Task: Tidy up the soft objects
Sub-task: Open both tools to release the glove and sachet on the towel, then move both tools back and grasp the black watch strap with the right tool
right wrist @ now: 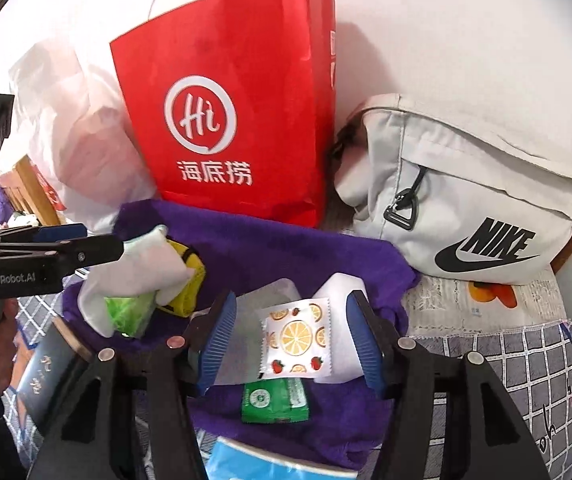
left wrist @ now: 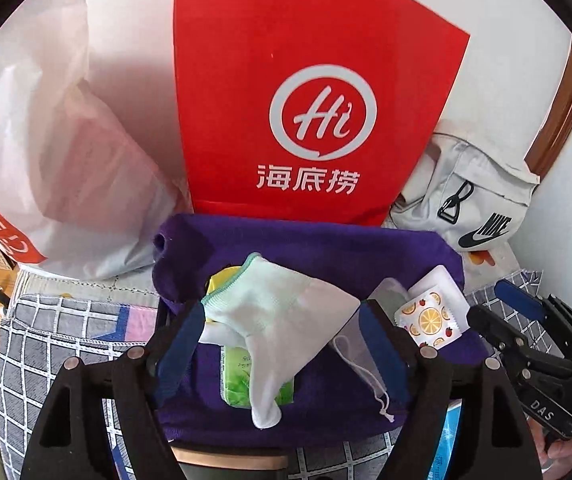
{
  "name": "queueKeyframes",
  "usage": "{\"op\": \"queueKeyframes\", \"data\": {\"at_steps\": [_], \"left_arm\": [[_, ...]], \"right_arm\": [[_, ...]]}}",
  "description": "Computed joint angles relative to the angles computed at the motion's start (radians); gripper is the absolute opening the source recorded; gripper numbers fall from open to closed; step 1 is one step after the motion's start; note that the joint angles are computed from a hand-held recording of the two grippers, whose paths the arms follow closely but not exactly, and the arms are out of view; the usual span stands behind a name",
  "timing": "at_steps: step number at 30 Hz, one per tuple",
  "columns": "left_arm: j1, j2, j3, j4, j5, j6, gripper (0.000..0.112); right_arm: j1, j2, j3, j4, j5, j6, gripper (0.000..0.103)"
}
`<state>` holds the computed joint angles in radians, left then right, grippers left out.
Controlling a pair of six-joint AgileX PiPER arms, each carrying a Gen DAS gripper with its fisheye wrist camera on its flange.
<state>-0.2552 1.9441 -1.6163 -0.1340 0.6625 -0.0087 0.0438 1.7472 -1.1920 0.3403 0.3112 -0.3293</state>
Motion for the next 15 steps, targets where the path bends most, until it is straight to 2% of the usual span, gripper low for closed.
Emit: {"op": "queueKeyframes", "data": {"at_steps": [8,11,15], "left_arm": [[-0.018,-0.064,0.092,0.04,-0.012,-0.051,0.078],[-0.03,-0.145,0.195,0.077,-0.051,-0.078,0.078],[-0.046,-0.283,0.343,0.088,-0.101,-0.098,0.078]], "right_arm": [[0.007,-0.106,0.101,0.044,0.029,-0.043,0.058],[0.03,-0.16,0.162,-0.027,0.022,0.035,0.058],[0.064,-0.24,0.246,-0.045,0.023,0.087,0.058]]}}
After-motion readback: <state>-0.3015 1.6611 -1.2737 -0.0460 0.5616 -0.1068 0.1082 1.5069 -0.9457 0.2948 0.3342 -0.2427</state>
